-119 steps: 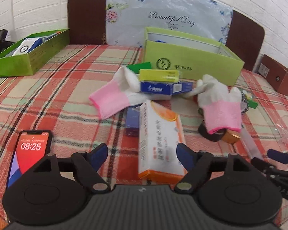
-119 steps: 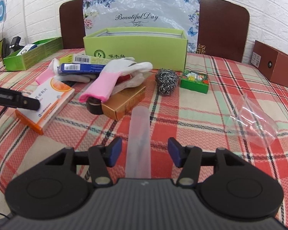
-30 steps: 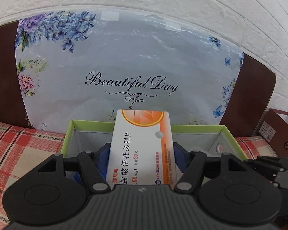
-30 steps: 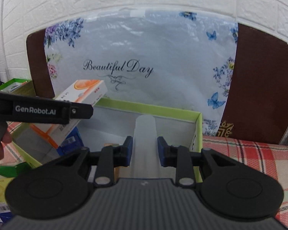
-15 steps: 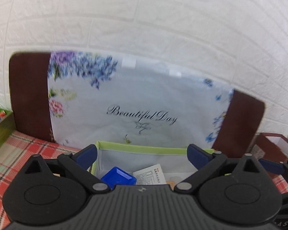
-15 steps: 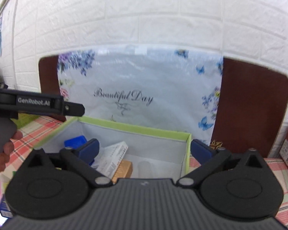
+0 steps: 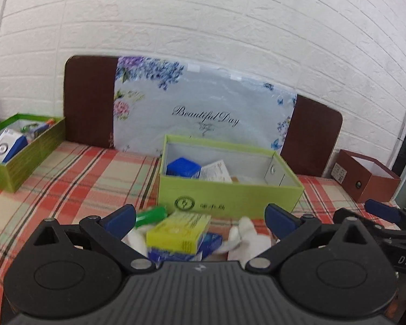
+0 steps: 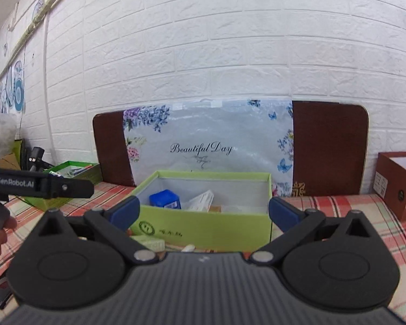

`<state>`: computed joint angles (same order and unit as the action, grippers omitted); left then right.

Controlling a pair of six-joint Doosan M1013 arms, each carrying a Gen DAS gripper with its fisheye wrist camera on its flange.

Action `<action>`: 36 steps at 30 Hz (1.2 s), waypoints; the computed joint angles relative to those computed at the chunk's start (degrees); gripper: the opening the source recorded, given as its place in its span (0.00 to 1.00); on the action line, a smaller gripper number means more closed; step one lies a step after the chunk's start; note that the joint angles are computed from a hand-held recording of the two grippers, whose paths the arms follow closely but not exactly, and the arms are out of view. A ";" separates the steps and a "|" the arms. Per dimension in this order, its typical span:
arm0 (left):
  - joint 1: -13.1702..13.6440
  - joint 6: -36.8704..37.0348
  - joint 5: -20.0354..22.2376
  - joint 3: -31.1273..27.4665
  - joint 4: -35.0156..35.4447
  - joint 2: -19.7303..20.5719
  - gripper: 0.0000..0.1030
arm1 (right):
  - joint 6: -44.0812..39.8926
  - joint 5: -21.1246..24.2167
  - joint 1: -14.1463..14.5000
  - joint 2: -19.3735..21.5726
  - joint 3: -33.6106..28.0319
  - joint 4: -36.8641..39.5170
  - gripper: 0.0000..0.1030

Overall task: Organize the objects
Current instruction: 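Grasp the tall VIVX box with the left gripper while the right grasps a tan box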

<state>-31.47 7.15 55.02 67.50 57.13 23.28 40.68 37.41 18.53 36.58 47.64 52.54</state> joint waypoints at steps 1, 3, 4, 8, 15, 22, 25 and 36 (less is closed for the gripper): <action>-0.42 -1.03 0.71 1.40 -1.02 -0.50 1.00 | -0.36 -0.49 0.00 -1.12 2.19 0.31 1.00; -0.67 -1.31 1.78 3.17 -4.12 -0.99 1.00 | -1.47 -2.04 0.02 -3.46 7.04 0.25 1.00; -0.64 -1.02 2.20 3.82 -5.92 -1.15 1.00 | -1.17 -2.45 0.09 -4.22 8.68 -0.65 1.00; -0.23 -3.27 1.17 7.03 -6.72 -1.68 0.97 | 2.47 -2.29 0.75 -6.65 14.37 -7.89 1.00; 2.95 -2.69 -1.38 6.57 -13.71 0.13 0.87 | 3.28 -1.34 2.21 -9.03 19.62 -14.10 0.96; 3.67 1.93 -0.72 5.58 -15.06 0.91 0.41 | 7.57 -0.44 3.32 -7.83 17.21 -20.98 0.78; 2.96 1.80 -2.48 7.79 -16.16 -0.99 0.41 | 7.23 0.74 3.79 -6.62 15.52 -21.25 0.74; -0.04 1.39 -3.07 11.28 -16.60 -3.82 0.51 | 11.76 5.55 4.53 -2.53 9.26 -26.07 0.34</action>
<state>-31.51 8.54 51.95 78.78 40.53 19.46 52.43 42.96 23.06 34.05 56.90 26.48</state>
